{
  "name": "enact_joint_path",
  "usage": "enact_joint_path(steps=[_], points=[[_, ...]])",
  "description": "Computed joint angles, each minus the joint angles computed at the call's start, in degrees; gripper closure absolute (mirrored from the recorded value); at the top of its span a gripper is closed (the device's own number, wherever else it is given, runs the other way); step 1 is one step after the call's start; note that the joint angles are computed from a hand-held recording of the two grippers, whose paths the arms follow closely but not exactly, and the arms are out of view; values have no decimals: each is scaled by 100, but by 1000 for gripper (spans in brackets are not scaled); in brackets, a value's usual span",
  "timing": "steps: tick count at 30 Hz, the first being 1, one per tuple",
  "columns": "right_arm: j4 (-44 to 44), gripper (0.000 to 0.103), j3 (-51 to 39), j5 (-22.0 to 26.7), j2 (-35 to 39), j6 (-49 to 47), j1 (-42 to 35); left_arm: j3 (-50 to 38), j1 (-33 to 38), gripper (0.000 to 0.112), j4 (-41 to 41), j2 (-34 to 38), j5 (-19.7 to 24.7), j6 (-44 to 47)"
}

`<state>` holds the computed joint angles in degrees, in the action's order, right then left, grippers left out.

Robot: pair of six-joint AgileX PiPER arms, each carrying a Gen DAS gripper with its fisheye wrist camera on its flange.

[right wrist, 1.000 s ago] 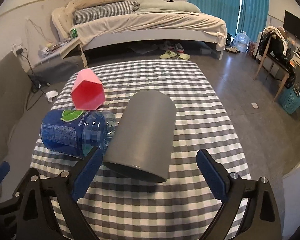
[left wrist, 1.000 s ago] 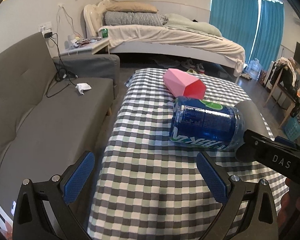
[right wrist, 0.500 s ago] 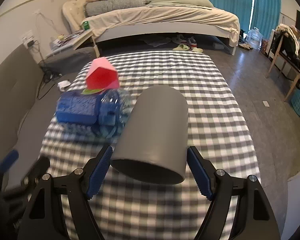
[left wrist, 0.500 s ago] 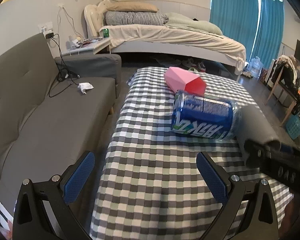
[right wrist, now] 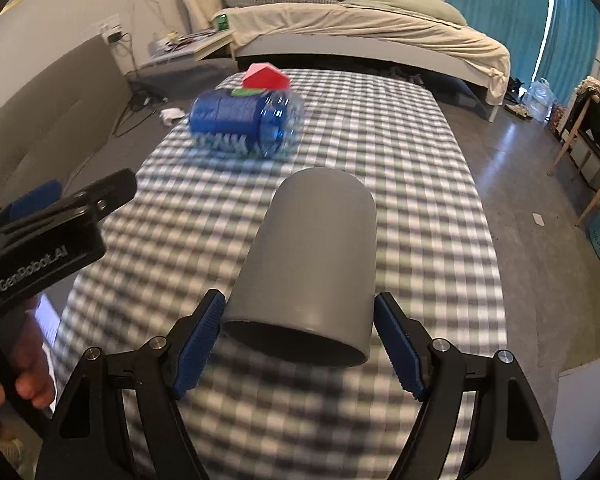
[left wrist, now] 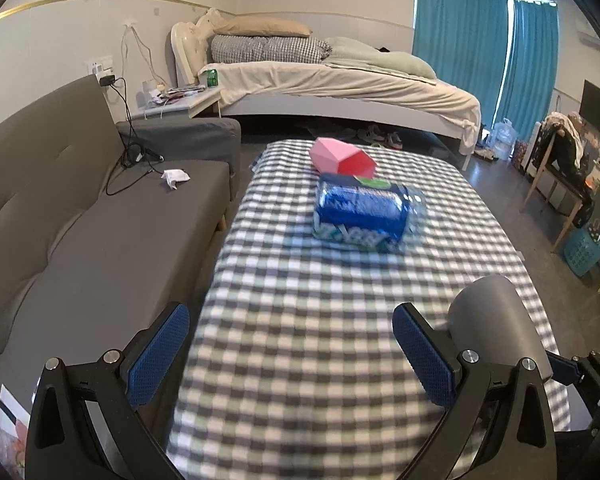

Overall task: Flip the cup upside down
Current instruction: 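Reach the right gripper to the grey cup and close around it, then lift the grey cup with the right gripper toward the left gripper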

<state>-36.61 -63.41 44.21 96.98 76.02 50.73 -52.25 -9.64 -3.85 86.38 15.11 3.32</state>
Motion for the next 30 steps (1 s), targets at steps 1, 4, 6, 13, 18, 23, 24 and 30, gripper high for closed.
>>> enact_joint_path(steps=[1, 4, 6, 13, 18, 23, 24, 30], points=[[66, 27, 35, 22, -54, -77, 5, 44, -34, 9, 86, -73, 58, -89], [225, 27, 232, -47, -162, -124, 42, 79, -169, 9, 540, -240, 210, -525], [463, 26, 316, -185, -233, -307, -75, 85, -263, 9, 841, -340, 279, -834], [-6, 14, 627, -54, -878, 149, 90, 65, -651, 9, 1623, -574, 599, -1611], [-155, 14, 896, 596, -1582, 226, 53, -236, -938, 9, 1642, -532, 1024, -1687], [-57, 14, 1044, 796, -2073, -237, -472, -780, -1415, 9, 1491, -283, 1570, -1721], [-62, 14, 1079, 815, -2156, -323, -545, -937, -1563, 9, 1537, -166, 1715, -1826], [-130, 14, 1245, 807, -2448, -695, -956, -1825, -2197, 9, 1451, 671, 2373, -1973]])
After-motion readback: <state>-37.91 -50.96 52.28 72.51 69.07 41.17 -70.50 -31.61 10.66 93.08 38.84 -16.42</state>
